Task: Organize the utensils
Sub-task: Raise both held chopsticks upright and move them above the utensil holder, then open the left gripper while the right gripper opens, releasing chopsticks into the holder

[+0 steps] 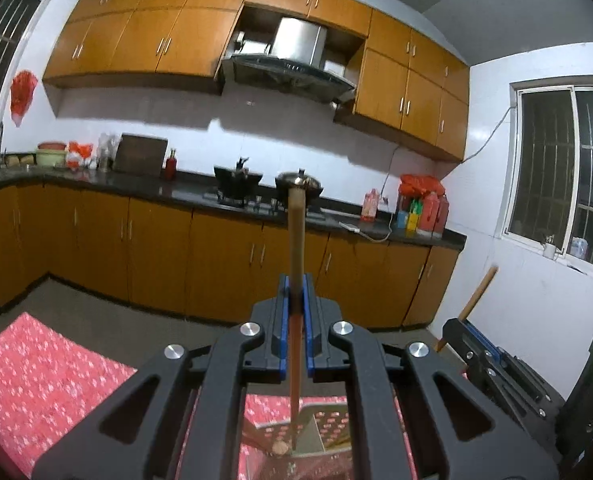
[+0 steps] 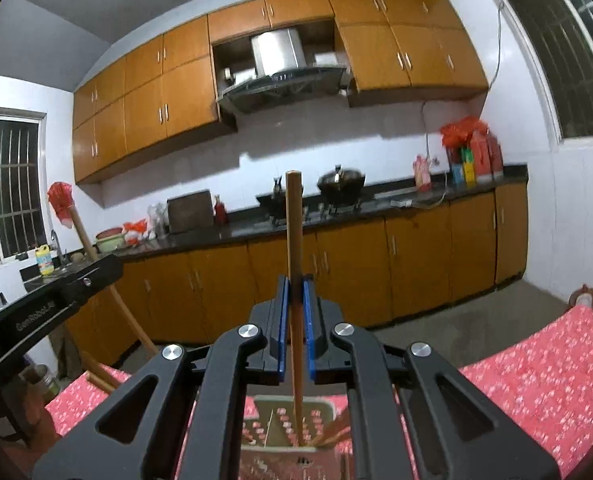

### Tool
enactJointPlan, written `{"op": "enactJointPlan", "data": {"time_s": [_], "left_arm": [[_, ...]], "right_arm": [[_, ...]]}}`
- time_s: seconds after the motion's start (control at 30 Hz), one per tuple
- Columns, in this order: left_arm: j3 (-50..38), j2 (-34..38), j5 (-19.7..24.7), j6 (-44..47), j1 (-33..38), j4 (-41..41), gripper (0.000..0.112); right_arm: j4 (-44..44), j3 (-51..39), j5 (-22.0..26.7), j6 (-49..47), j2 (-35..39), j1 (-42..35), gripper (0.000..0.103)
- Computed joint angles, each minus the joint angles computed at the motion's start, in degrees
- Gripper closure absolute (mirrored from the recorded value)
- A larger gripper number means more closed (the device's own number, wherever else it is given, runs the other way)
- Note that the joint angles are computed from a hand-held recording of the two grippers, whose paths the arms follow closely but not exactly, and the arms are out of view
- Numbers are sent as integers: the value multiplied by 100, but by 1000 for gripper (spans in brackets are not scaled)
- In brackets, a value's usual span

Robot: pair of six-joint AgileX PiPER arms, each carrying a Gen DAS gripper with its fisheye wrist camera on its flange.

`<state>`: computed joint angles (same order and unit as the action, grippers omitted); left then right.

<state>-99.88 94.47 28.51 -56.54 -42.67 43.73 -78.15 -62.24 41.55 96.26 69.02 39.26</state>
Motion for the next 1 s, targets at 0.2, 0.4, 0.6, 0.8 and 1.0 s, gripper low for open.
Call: {"op": "enactJointPlan", "data": {"time_s": [0.2, 0.4, 0.6, 0.8, 1.0], "left_arm": [[162, -211, -59, 207, 130, -263, 94], [470, -672, 3, 272, 154, -366, 94], [1441, -1668, 282, 200, 75, -352, 88], [3078, -2641, 442, 255, 160, -450, 83], [4202, -2635, 372, 1376, 473, -1844, 83]], "right_arm": [[207, -68, 171, -197, -216, 147, 69], [251, -228, 857, -625, -556, 768, 69], [330, 189, 2182, -738, -1202, 1806, 67], [1595, 1299, 2381, -704, -1728, 1747, 67], [3408, 2107, 817, -1362, -1269, 812, 67]]}}
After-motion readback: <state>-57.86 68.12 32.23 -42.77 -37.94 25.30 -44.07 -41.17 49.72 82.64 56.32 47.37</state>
